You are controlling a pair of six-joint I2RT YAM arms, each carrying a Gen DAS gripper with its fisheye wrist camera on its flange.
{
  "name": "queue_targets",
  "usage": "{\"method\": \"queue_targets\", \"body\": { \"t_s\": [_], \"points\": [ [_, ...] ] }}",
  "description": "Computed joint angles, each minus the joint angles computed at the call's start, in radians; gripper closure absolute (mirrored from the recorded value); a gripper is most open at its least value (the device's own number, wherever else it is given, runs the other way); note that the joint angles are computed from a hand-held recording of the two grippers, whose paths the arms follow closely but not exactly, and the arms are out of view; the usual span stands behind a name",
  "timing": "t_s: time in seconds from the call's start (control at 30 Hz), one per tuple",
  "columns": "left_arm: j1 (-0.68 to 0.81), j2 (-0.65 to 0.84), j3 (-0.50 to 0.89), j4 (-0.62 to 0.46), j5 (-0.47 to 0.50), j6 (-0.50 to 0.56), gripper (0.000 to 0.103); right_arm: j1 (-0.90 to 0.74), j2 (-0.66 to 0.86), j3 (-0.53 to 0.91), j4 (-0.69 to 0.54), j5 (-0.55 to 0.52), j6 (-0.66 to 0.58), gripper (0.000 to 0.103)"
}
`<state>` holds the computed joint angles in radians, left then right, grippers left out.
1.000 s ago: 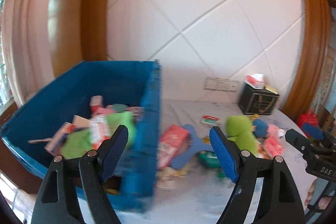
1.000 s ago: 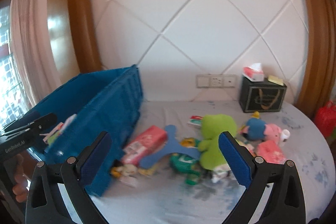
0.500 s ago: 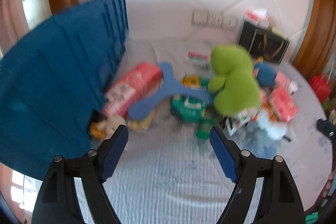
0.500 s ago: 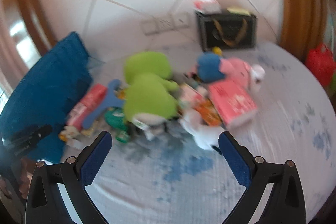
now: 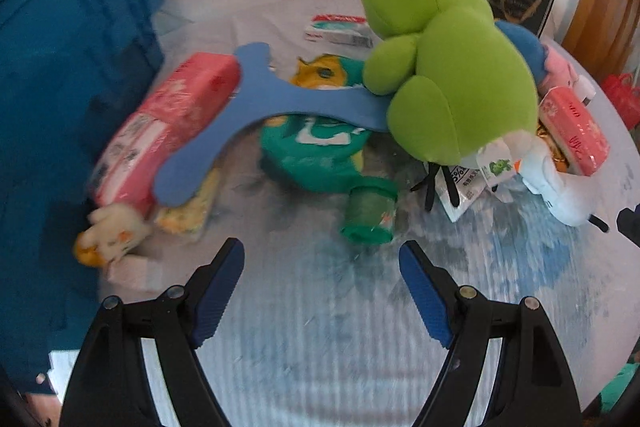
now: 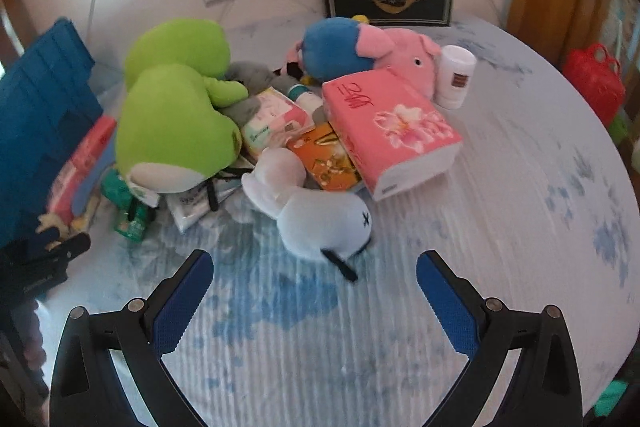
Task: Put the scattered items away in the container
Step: 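Grasp the green jar with the left tool while the right tool grasps the white plush duck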
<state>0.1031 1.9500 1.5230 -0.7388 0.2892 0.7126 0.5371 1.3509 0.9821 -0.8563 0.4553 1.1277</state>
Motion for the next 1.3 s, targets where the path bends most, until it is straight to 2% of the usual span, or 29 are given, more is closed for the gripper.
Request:
{"method": "queue_targets", "body": {
  "t_s": [0.23,0.37,0.43,0.53,0.57,0.6,0.73,0.93,1.07,1.3],
  "points": [
    [-0.107,0.097,-0.002,0.072,-0.089,-0.068,0.023,-0.122,0.075,-0.064,0.162,-0.062,-0.144,0.000],
    [-0.133,0.150,0.016,0.081,-0.113,-0.097,0.025,-0.155,0.112,-0.105,0.245,-0.102,-0.176,0.000],
    [-0.135,0.159,0.012,0.087,-0.105,-0.103,0.044,-0.162,0.134,-0.116,0.281,-0.107,-0.187,0.000],
    [-0.131,0.142,-0.015,0.103,-0.079,-0.122,0.060,-0.156,0.184,-0.103,0.291,-0.108,-0.176,0.003],
    [-0.131,0.132,-0.028,0.106,-0.074,-0.131,0.062,-0.149,0.200,-0.094,0.287,-0.111,-0.158,0.022],
    [-0.131,0.123,-0.042,0.111,-0.076,-0.136,0.062,-0.138,0.217,-0.084,0.276,-0.106,-0.134,0.035],
    [-0.130,0.068,-0.126,0.154,-0.075,-0.133,0.062,-0.103,0.233,-0.078,0.261,-0.079,-0.082,0.035],
    [-0.128,0.009,-0.202,0.158,-0.070,-0.109,0.062,-0.104,0.234,-0.110,0.309,-0.084,-0.085,0.031],
    [-0.125,-0.055,-0.266,0.161,-0.056,-0.094,0.062,-0.059,0.263,-0.090,0.272,-0.051,-0.047,0.038],
    [-0.102,-0.203,-0.364,0.159,-0.015,-0.050,0.062,0.064,0.213,-0.114,0.229,-0.018,0.072,0.038]
  ]
}}
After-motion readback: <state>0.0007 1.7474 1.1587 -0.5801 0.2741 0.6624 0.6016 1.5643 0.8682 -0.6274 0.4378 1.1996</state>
